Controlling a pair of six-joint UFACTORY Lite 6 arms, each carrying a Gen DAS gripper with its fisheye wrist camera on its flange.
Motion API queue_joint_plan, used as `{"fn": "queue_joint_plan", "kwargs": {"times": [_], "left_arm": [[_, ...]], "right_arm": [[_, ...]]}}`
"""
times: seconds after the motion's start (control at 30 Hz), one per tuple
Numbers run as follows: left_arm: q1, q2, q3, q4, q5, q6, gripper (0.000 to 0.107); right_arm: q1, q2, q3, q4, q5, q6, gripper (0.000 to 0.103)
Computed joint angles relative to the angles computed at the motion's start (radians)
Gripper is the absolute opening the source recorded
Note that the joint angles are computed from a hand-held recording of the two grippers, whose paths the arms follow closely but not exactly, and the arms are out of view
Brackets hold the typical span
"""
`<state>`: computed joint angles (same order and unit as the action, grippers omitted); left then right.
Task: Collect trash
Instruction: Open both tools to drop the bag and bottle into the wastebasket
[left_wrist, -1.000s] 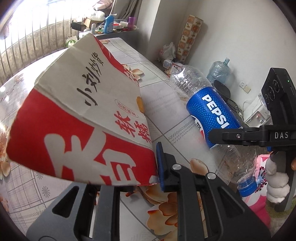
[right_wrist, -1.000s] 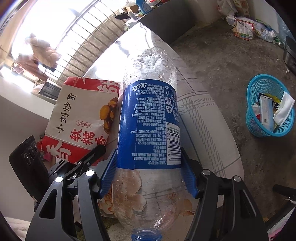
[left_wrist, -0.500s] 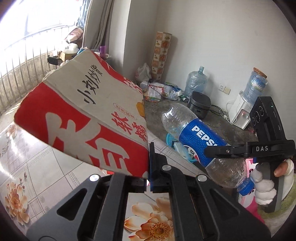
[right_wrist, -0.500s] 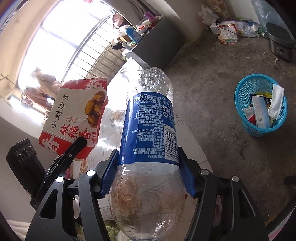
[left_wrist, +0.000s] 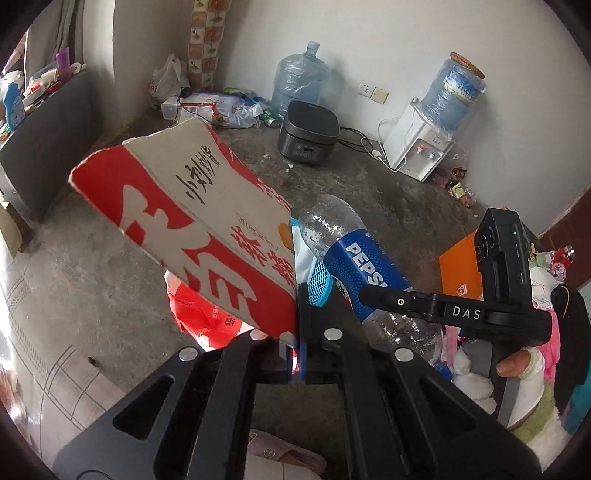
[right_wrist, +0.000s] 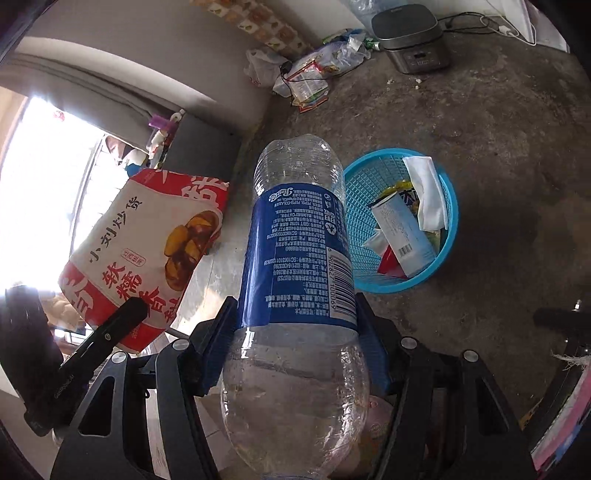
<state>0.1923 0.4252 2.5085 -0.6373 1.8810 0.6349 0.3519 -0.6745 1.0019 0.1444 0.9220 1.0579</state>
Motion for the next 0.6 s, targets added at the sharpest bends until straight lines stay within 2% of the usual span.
{"fn": "queue_joint_plan", "kwargs": {"times": [0.1, 0.13, 0.17, 0.2, 0.23, 0.3, 0.37, 0.47, 0.6], "left_arm": [[-0.179, -0.062, -0.279, 0.094, -0.233, -0.026, 0.004], [-0.217, -0.046, -0.315, 0.106, -0.288, -0.05, 0.016], [-0.255, -0.022, -0.342, 0.116, -0.334, -0.073, 0.048], [-0.282, -0.009, -0.381, 0.137, -0.384, -0.082, 0.061], [-0.299, -0.02, -0.441, 0.163, -0.448, -0.091, 0.066], [-0.337, -0.007, -0.493, 0.22, -0.531, -0.131, 0.066], [-0.314, -0.02, -0.53, 0.217, -0.545, -0.13, 0.066], [-0.265, -0.043, -0.533, 0.176, -0.535, -0.065, 0.066], [-0.218, -0.03, -0.405, 0.142, -0.466, -0.06, 0.066]], "right_arm": [[-0.268, 0.062, -0.098, 0.213, -0.056, -0.314, 0.062], [-0.344, 0.101, -0.135, 0.284, -0.098, -0.419, 0.063], [-0.403, 0.143, -0.177, 0.358, -0.15, -0.523, 0.073], [-0.448, 0.194, -0.213, 0.426, -0.198, -0.628, 0.081], [-0.491, 0.25, -0.247, 0.487, -0.24, -0.723, 0.081], [-0.531, 0.355, -0.298, 0.505, -0.298, -0.786, 0.081], [-0.517, 0.387, -0.349, 0.459, -0.359, -0.726, 0.081], [-0.513, 0.312, -0.459, 0.58, -0.421, -0.795, 0.081], [-0.446, 0.203, -0.487, 0.385, -0.439, -0.569, 0.081]]}}
